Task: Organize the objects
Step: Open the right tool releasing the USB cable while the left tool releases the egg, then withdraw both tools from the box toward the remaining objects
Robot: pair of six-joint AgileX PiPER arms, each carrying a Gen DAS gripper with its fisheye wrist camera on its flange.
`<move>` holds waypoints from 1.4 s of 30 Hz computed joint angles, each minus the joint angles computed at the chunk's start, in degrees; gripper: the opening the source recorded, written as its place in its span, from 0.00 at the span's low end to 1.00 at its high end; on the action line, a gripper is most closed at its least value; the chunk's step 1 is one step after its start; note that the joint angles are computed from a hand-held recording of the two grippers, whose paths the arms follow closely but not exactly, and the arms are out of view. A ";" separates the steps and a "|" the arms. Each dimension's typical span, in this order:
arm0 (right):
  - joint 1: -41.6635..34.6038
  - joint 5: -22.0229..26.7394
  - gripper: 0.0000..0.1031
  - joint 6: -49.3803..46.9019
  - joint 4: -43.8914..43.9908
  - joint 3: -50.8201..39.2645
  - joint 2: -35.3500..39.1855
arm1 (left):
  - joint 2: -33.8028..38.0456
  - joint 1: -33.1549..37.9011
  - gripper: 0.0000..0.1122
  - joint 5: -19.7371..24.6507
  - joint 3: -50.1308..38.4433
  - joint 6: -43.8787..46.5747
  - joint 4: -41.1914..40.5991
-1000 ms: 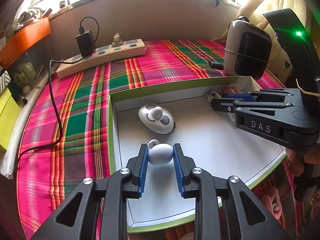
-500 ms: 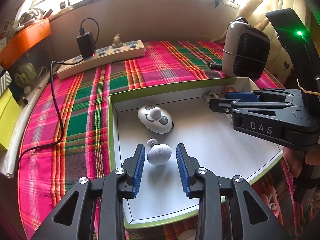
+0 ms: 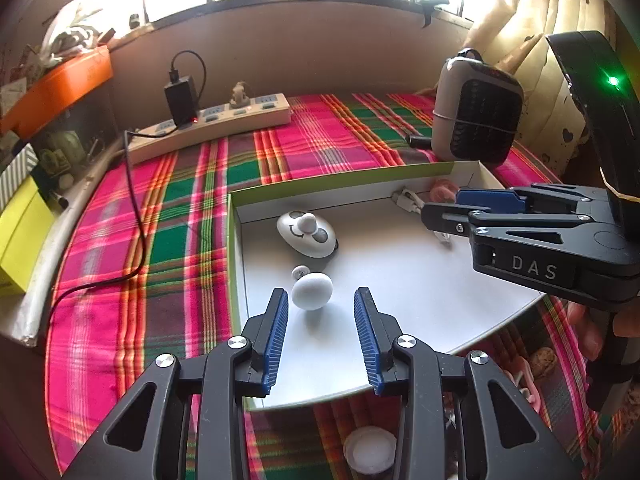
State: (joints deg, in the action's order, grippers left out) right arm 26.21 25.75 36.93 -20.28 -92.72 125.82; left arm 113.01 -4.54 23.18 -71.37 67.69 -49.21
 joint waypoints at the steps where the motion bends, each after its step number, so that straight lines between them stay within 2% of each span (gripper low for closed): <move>1: 0.20 -0.67 0.40 0.93 -0.60 1.19 -0.81 | -0.18 0.03 0.29 -0.12 0.18 0.25 -0.14; 10: 1.75 -4.45 0.40 7.80 -6.30 8.93 -5.94 | -4.60 1.26 0.29 -0.09 5.43 6.67 -5.98; 19: 3.76 -7.49 0.40 21.67 -18.22 17.76 -10.81 | -7.51 4.05 0.29 1.80 9.25 12.02 -11.00; 23: 4.63 -9.00 0.40 31.62 -27.10 22.74 -13.55 | -8.70 5.72 0.29 2.83 10.79 14.50 -13.80; 35: 6.94 -8.86 0.41 58.30 -50.45 34.20 -19.48 | -11.67 9.89 0.29 5.63 16.64 20.46 -18.90; 42: 8.16 -7.80 0.43 66.28 -57.35 38.88 -21.31 | -13.45 11.29 0.29 7.59 20.19 22.75 -20.19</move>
State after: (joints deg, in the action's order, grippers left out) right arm 34.37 17.95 103.20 -77.63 -53.85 104.52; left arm 99.56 6.75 30.77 -51.18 90.44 -69.40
